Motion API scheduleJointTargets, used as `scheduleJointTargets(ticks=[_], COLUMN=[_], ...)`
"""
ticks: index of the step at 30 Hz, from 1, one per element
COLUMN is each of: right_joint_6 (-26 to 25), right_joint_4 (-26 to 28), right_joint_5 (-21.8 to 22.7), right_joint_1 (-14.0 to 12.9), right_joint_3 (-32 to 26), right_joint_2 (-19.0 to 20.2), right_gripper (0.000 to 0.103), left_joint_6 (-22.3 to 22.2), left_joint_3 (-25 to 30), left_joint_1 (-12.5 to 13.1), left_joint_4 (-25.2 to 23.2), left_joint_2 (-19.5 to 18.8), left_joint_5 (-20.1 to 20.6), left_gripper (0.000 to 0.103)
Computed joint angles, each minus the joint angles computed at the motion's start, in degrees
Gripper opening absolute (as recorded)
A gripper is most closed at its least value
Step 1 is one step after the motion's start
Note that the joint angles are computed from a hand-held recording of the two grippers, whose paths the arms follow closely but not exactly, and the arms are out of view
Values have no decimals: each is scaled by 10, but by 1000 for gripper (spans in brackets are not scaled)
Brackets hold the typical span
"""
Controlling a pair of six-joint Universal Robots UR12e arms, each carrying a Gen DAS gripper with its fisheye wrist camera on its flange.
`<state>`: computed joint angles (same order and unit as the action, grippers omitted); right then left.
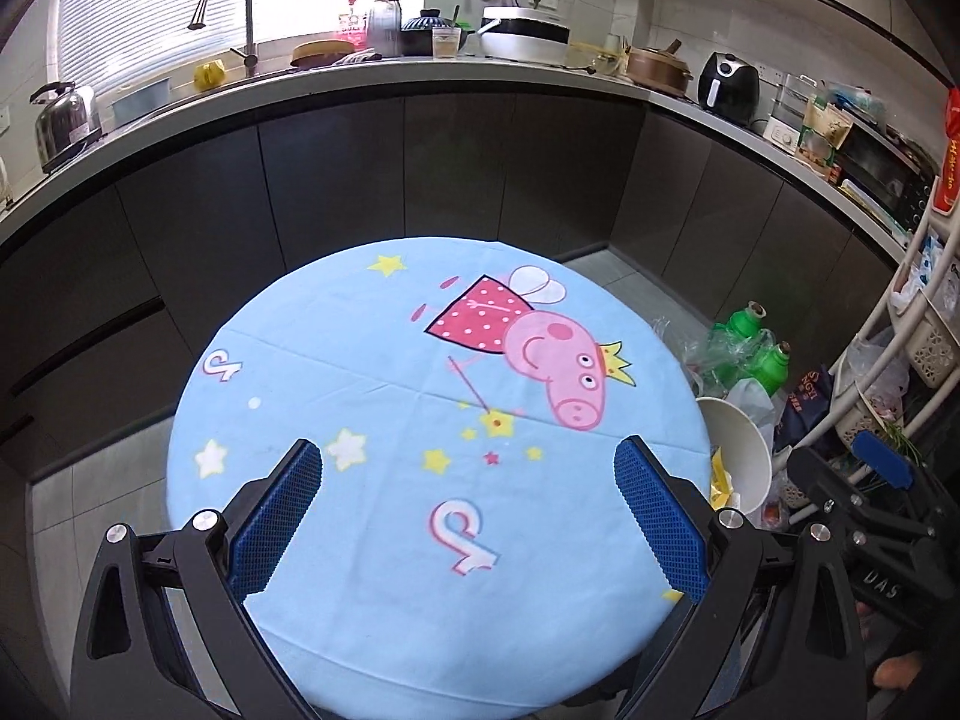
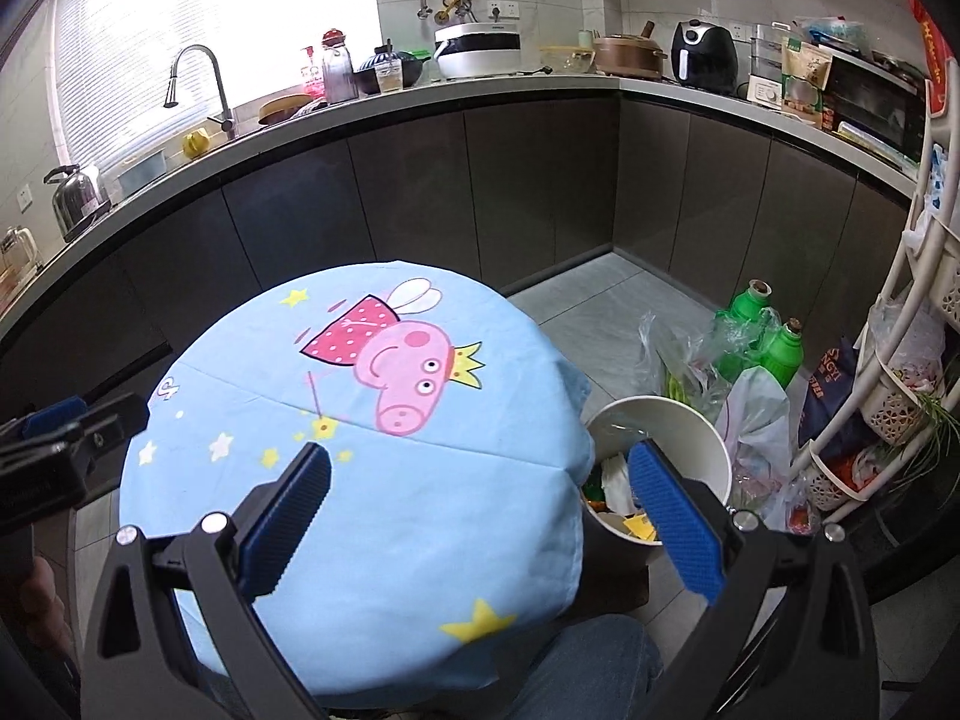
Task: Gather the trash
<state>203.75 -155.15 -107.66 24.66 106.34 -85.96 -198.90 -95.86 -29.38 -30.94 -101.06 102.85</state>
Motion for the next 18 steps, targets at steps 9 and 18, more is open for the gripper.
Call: scheduleJointTargets(ticks=[9, 18], right_joint_6=[13, 10], right_joint_4=[40, 52], right_joint_5=[-27, -45], right_joint_1=[24, 30], right_joint_3=[-24, -31], right_joint_2=[10, 15], right_gripper=[100, 100], left_joint_6=[15, 16], left_joint_3=[-25, -21], left_joint_1=[9, 12], left_joint_4=[4, 0], left_joint_2=[14, 10], left_joint_5=[-11, -19], left_gripper=[94, 94])
